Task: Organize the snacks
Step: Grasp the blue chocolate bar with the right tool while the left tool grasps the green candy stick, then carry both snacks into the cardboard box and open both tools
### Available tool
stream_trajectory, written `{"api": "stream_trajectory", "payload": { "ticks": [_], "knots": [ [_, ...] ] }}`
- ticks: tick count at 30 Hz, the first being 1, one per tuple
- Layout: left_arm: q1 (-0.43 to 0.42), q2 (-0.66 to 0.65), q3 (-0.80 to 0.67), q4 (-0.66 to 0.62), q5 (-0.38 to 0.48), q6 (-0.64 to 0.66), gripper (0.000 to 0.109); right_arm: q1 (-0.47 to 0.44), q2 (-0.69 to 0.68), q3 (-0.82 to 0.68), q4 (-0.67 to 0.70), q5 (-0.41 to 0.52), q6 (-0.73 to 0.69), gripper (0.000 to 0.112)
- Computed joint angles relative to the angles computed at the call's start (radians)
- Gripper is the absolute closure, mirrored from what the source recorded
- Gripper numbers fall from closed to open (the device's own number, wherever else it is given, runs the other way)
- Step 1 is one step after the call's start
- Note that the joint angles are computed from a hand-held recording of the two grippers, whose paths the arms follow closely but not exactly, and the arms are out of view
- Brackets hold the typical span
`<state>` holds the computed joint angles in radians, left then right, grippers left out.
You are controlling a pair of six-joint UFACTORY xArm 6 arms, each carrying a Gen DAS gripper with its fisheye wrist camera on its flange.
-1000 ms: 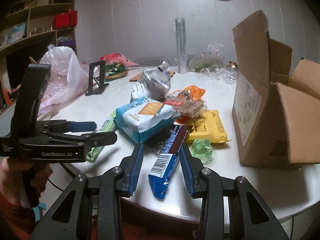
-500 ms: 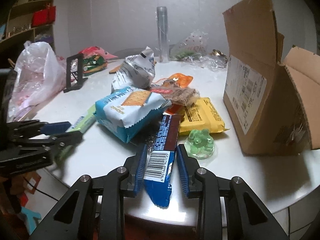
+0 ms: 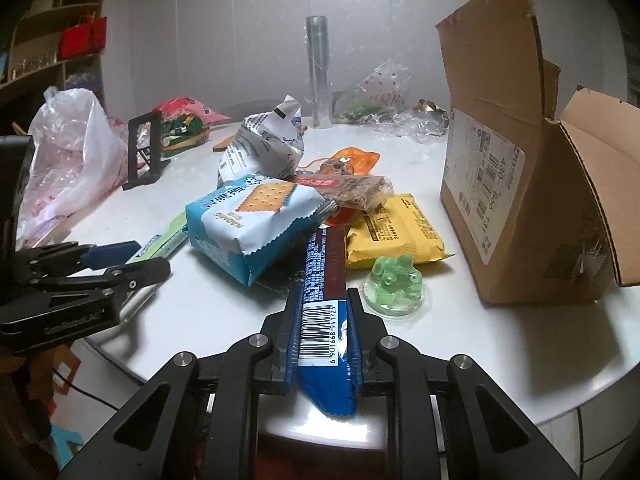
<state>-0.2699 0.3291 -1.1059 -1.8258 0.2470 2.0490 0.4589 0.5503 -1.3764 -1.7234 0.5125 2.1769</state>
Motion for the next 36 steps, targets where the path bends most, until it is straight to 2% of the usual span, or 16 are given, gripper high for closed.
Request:
{"api": "stream_trajectory", "payload": {
  "ticks": [9,19,27,30,32,36],
  "knots": [
    [0.020,0.003,-0.003,0.064,0.030,-0.067,0.084,0.002,-0.045,0.052,-0.081,0.010,0.081,0.097],
    [0.055,-0.043,0.020,0.031,0.080,-0.047,0.085,0.010,-0.089,0.085,-0.141,0.019,0.137,0.097],
    [0.067,-0.110,0.034,-0.012,0.125,0.004,0.085,0.020,-0.113,0.074,-0.175,0.010,0.125,0.097],
    [0.080,-0.155,0.043,0.011,0.175,-0.013,0.085,0.022,-0.132,0.068,-0.211,0.001,0.108,0.097],
    [0.097,-0.192,0.051,0.050,0.245,-0.039,0.085,0.017,-0.151,0.063,-0.256,-0.030,0.110,0.097],
    [0.099,-0.267,0.056,0.067,0.312,-0.022,0.085,-0.004,-0.207,0.061,-0.367,-0.111,0.154,0.097]
  ]
}}
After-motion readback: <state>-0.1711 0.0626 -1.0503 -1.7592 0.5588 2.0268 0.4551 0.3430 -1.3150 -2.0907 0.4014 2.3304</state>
